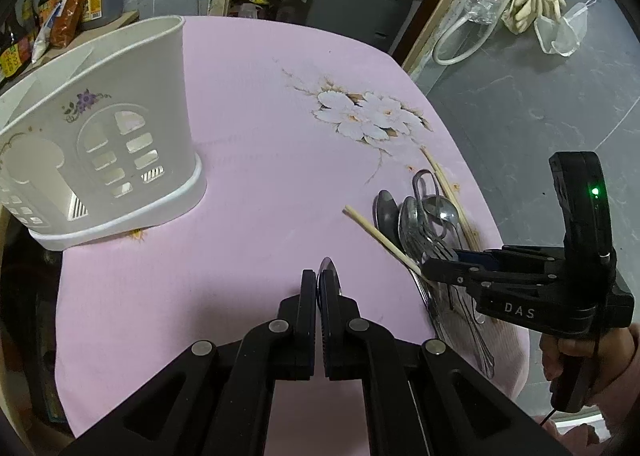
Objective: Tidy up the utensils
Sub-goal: 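Close the right gripper on the fork and lift it, then carry the fork with the right gripper over the white caddy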
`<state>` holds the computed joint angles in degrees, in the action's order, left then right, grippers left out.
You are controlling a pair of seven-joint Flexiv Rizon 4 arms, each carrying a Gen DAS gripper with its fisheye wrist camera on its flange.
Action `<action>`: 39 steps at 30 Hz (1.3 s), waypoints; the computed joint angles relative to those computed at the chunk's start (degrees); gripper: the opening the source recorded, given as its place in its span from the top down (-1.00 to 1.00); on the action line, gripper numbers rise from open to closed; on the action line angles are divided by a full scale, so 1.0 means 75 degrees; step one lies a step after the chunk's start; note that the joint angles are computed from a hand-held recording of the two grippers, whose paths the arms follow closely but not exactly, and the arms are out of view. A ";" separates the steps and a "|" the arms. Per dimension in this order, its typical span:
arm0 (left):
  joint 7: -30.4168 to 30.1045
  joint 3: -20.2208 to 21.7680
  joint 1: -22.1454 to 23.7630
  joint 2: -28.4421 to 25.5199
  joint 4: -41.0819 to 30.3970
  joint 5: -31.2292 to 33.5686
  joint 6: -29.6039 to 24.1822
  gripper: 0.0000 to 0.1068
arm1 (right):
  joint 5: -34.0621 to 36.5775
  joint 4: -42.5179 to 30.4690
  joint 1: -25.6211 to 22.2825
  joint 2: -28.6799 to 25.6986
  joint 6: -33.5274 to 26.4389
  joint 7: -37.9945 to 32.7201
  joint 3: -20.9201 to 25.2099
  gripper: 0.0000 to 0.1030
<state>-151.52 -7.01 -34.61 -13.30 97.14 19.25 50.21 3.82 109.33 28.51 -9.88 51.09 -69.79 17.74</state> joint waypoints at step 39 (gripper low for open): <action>0.0145 -0.0582 0.1427 0.2600 0.0034 0.1979 -0.1700 0.95 | -0.1780 -0.0964 0.1324 -0.0530 0.5981 0.1131 -0.0524 0.96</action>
